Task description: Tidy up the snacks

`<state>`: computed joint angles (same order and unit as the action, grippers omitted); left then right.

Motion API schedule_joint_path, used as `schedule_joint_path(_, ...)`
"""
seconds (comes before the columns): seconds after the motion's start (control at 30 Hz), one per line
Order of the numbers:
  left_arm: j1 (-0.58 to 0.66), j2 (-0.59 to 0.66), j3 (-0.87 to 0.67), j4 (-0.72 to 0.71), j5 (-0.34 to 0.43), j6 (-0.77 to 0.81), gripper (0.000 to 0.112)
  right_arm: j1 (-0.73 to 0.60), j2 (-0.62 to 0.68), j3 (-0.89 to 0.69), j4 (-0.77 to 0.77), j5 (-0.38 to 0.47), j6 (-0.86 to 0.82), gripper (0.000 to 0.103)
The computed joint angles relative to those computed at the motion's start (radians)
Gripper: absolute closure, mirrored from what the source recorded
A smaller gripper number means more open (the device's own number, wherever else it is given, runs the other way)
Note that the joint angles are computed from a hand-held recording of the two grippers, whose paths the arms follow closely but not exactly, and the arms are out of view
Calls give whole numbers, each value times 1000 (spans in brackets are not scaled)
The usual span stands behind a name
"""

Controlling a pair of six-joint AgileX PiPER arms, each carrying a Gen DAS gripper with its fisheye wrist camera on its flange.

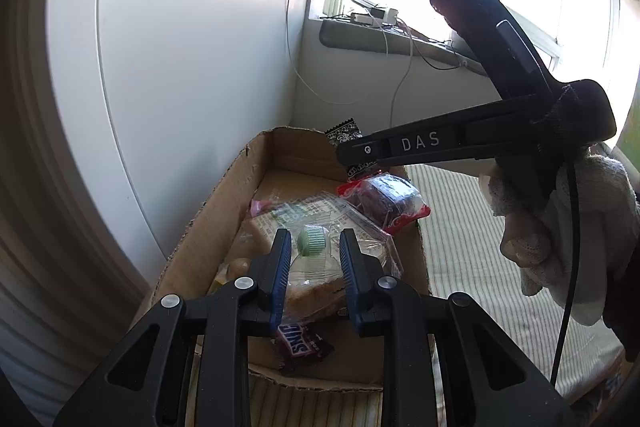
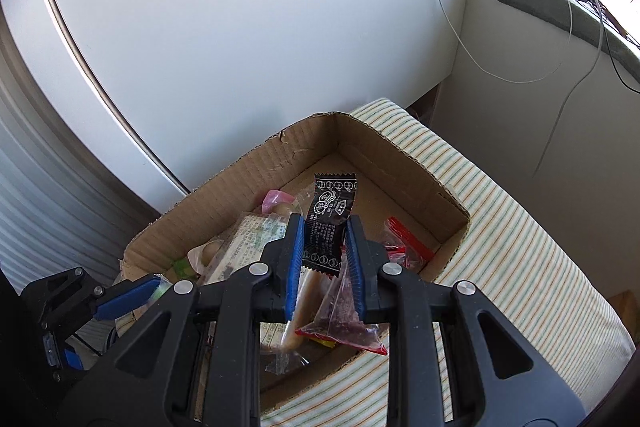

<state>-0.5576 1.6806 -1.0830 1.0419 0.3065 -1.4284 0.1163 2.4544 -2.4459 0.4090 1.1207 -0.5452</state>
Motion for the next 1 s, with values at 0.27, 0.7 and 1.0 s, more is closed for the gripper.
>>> schedule_joint_path(0.27, 6, 11, -6, -11, -6, 14, 88, 8, 58, -97, -20, 39, 24, 81)
schedule_joint_path(0.7, -9, 19, -32, -38, 30, 38, 75, 4, 28, -41, -11, 0, 1, 60)
schedule_joint_path(1.0, -30, 14, -31, -4, 60, -11, 46, -1, -68, 129, 3, -105, -48, 42)
